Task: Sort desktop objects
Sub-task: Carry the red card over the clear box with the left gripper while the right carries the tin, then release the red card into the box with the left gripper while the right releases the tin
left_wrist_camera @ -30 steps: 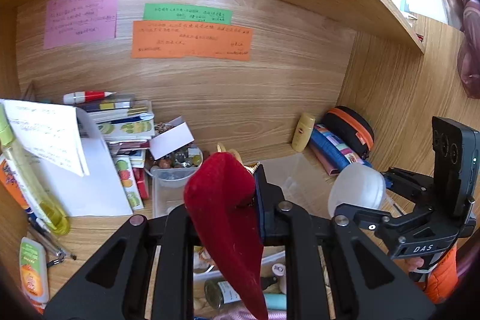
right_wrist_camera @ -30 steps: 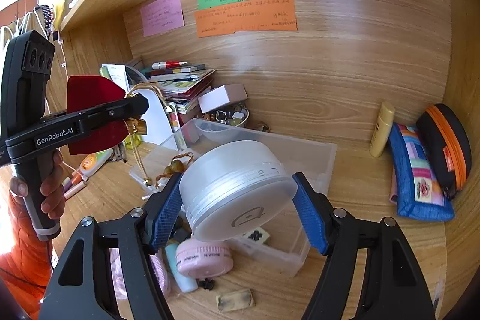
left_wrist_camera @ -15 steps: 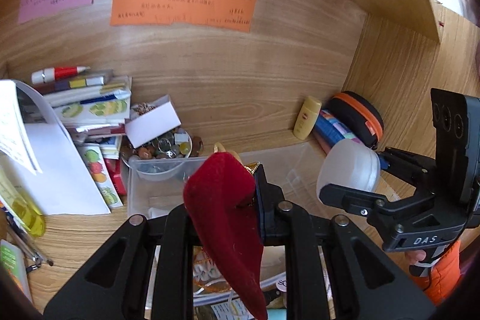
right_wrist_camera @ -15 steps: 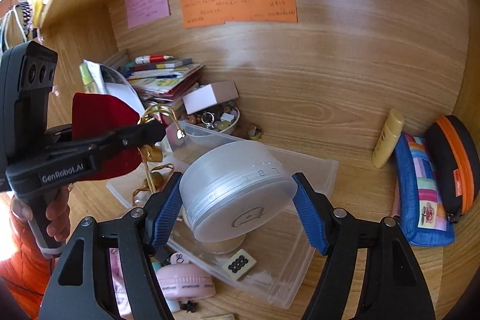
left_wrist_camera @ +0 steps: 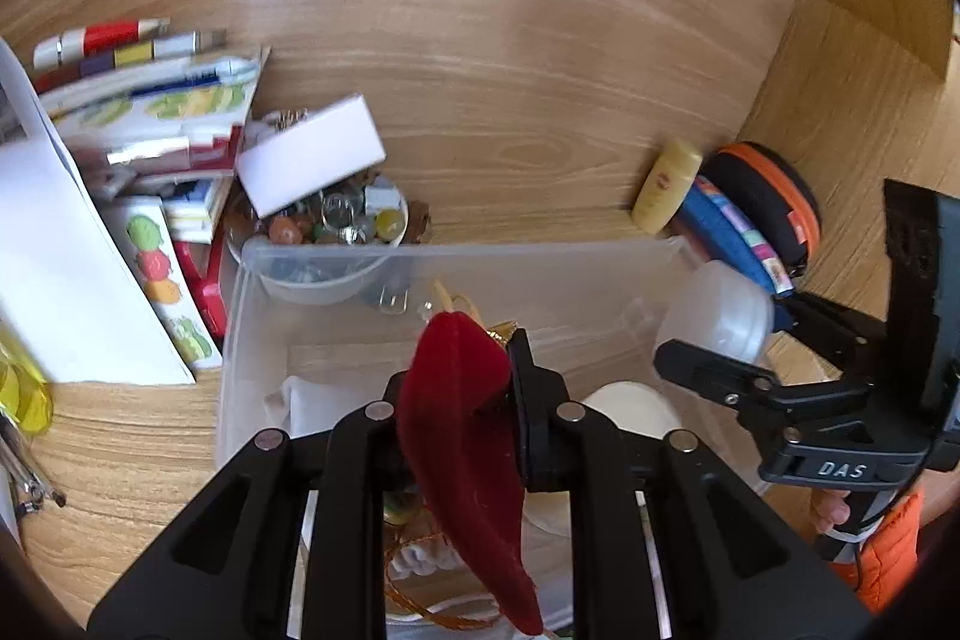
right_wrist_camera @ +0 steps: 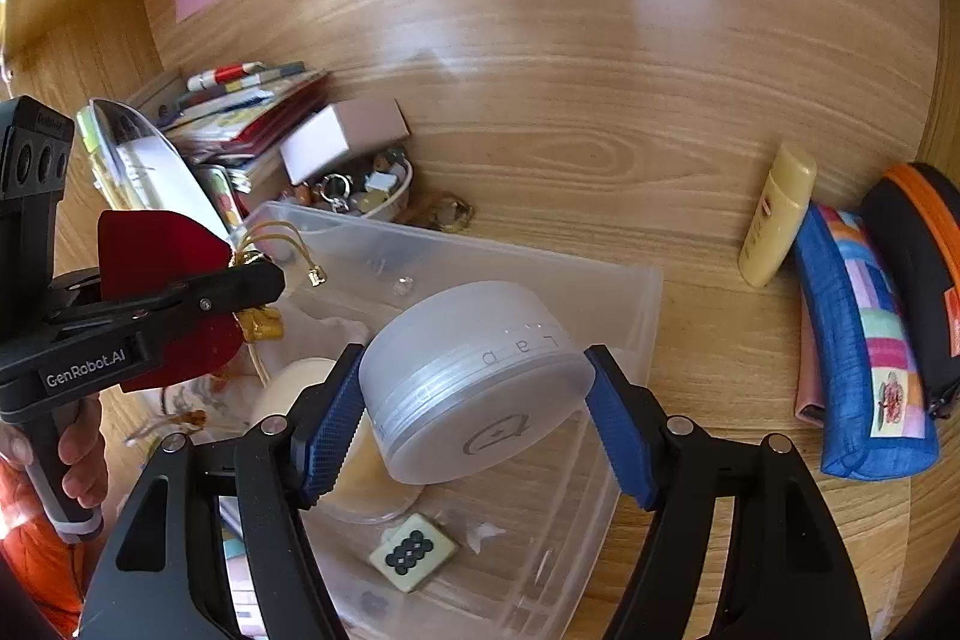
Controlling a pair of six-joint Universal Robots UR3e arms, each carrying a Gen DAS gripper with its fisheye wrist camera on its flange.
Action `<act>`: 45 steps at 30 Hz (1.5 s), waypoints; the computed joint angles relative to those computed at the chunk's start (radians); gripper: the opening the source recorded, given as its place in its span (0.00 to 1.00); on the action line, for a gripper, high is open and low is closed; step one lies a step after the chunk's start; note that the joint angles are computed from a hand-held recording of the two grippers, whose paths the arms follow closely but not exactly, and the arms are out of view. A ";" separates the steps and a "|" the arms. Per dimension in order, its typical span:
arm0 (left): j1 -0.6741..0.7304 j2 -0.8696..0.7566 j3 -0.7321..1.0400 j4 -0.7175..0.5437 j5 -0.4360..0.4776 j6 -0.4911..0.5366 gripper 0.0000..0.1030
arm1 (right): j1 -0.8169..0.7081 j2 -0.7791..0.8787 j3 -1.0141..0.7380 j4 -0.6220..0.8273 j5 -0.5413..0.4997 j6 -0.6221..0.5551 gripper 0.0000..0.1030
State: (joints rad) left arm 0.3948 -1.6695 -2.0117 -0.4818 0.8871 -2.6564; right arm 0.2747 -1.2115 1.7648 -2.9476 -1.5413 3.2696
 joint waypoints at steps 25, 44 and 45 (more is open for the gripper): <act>-0.013 0.012 -0.057 0.108 0.045 -0.008 0.59 | 0.078 0.032 0.014 -0.074 -0.143 -0.028 0.66; 0.243 0.407 -0.232 -0.024 -0.135 0.111 0.95 | 0.060 -0.140 0.093 -0.076 -0.064 0.014 0.84; 0.266 0.437 -0.247 -0.057 -0.148 0.134 0.95 | 0.072 -0.156 0.104 -0.080 -0.077 0.013 0.85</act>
